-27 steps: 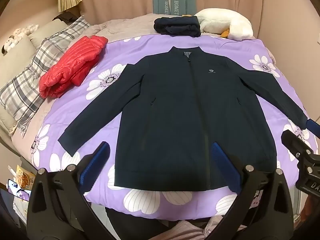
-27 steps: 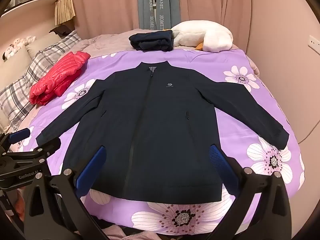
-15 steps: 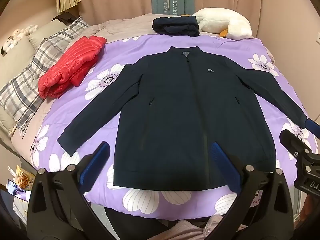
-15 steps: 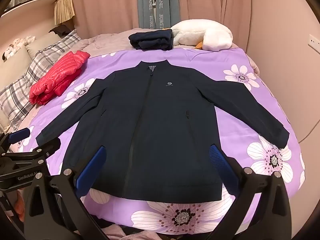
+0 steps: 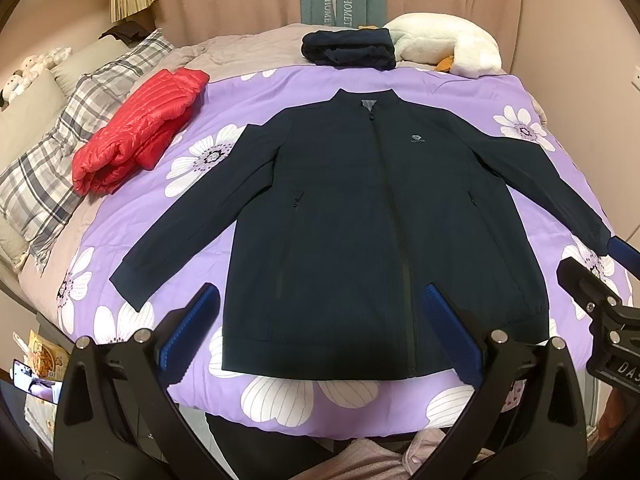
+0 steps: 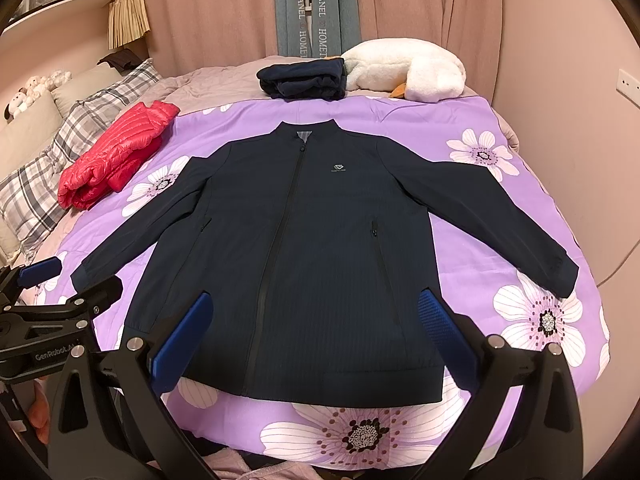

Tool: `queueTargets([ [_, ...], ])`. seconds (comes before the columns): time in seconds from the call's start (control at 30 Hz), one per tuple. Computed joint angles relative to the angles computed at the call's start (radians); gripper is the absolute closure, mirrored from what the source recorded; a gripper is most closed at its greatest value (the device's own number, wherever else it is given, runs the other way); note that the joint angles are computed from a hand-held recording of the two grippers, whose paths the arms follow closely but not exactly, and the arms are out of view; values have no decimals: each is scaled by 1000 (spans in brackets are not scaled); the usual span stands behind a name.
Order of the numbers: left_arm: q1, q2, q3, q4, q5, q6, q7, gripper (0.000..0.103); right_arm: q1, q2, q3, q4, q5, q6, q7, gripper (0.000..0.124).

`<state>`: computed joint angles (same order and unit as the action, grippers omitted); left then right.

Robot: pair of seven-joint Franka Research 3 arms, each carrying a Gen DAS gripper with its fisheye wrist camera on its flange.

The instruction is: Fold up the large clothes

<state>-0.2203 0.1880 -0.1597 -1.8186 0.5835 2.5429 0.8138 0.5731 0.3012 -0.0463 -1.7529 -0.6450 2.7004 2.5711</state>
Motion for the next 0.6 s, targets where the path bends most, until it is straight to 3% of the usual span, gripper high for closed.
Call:
queueTargets([
  [0.6, -7, 6, -1, 16, 3, -8, -2, 2, 1, 4, -4, 8, 6, -1, 0, 22],
])
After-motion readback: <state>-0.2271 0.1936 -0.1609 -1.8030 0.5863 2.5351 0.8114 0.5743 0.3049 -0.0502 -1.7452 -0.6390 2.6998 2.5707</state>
